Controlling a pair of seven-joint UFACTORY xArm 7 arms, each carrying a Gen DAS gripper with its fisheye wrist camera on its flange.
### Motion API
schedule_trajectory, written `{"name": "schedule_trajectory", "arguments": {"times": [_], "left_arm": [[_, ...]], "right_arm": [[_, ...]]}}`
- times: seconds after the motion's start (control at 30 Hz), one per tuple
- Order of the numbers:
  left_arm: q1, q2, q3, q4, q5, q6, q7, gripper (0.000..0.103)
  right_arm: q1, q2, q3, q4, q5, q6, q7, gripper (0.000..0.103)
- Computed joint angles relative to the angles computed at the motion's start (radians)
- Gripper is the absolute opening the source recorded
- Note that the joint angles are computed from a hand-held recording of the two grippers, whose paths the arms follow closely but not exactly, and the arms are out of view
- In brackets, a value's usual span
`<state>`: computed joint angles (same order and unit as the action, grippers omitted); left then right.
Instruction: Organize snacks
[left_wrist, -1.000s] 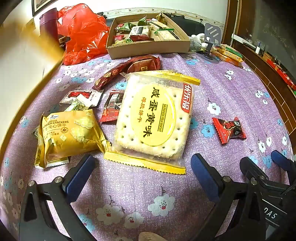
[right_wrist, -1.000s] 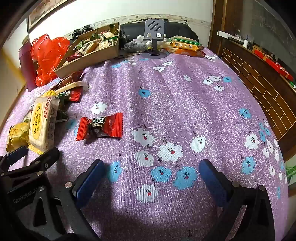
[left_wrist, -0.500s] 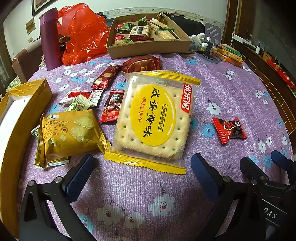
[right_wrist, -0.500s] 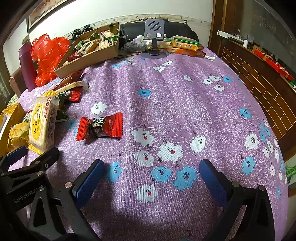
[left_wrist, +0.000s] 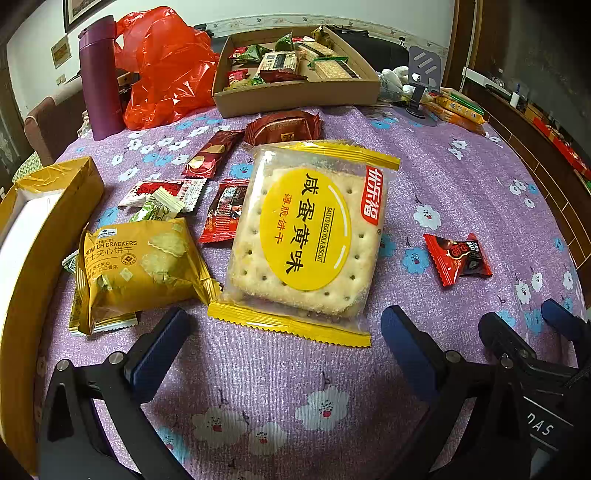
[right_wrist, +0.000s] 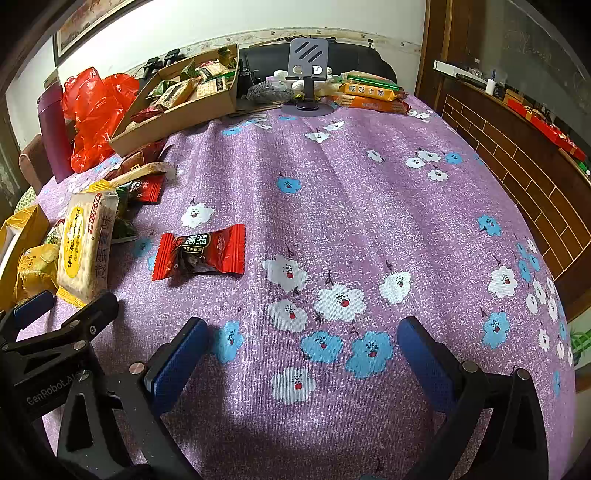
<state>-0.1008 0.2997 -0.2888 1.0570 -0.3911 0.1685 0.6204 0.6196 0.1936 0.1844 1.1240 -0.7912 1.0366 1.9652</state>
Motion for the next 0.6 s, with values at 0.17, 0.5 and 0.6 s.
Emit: {"name": "schedule_trajectory", "arguments": {"times": [0.17,0.5,0.6], "left_arm": [[0.001,0.000,-0.001,0.000,0.001,0.000,-0.001,0.103],[0.002,0.000,-0.001,0.000,0.001,0.000,-0.001,0.103],[0.001,0.000,0.000,0.000,0.002,0.002,-0.002,0.103]], "right_arm": [[0.000,0.000,0.000,-0.001,0.000,-0.001,0.001,0.103],[0.000,-0.001,0.000,-0.001,0.000,-0.002,0.000,0.103],[-0.002,-0.008,0.001,-0.011,-0.001,-0.015,-0.010,0.103]]}}
